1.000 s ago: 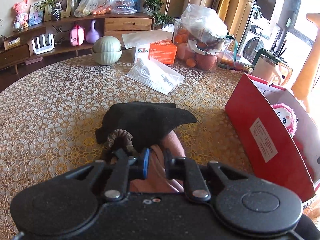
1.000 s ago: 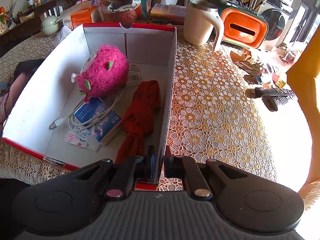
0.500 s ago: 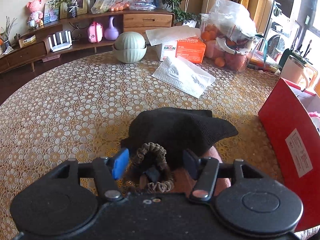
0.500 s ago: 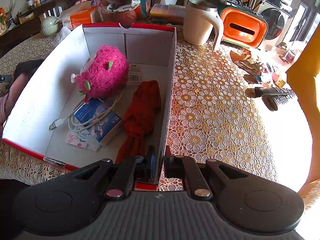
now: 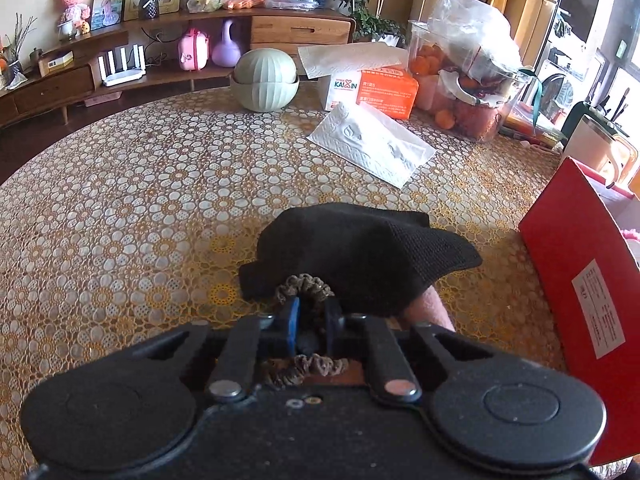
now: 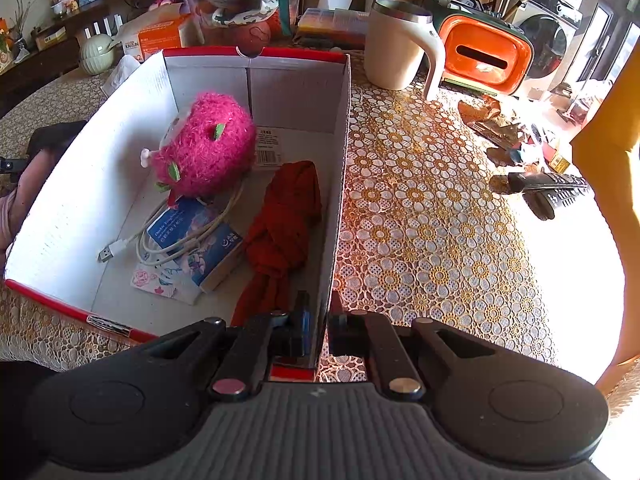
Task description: Organize objects
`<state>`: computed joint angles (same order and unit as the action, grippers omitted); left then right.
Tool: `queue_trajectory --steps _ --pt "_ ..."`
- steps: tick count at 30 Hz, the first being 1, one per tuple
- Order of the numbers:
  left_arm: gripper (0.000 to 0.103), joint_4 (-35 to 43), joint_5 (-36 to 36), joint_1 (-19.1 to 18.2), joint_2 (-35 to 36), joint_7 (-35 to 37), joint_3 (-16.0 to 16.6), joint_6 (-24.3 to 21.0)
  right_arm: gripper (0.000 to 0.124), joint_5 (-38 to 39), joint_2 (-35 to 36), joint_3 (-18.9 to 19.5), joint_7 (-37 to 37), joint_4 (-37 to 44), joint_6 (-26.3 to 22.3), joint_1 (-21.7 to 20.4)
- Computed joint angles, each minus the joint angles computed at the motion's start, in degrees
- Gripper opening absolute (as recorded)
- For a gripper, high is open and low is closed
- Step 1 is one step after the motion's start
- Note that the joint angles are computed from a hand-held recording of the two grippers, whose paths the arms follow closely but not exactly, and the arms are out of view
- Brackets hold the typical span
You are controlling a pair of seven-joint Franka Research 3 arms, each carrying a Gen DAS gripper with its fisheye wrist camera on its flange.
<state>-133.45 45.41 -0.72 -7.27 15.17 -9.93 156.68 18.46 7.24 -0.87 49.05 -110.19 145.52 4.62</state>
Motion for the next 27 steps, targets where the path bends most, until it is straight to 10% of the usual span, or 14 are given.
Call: queue_trajectory --steps 10,16,20,27 --pt "0.000 -3.6 0.0 0.0 -6.1 -1.4 -1.3 0.1 0.008 0.9 0.0 0.0 -0.7 -0.1 0.2 -0.1" --pt "0.024 -3.4 -2.9 0.5 -5.6 1.1 -1.1 0.6 0.008 1.1 0.0 0.0 -0.9 -0.1 0.2 -0.1" --pt "0.058 -1.3 -1.4 1.1 -3.1 0.6 -1.8 -0.7 0.009 1.3 0.0 0.0 -1.0 0.0 0.0 -0.2" --pt "0.063 1.3 -2.7 0.0 1.7 2.9 0.0 -1.0 0.009 1.1 0.1 0.0 -0.7 0.1 -0.1 -0.1"
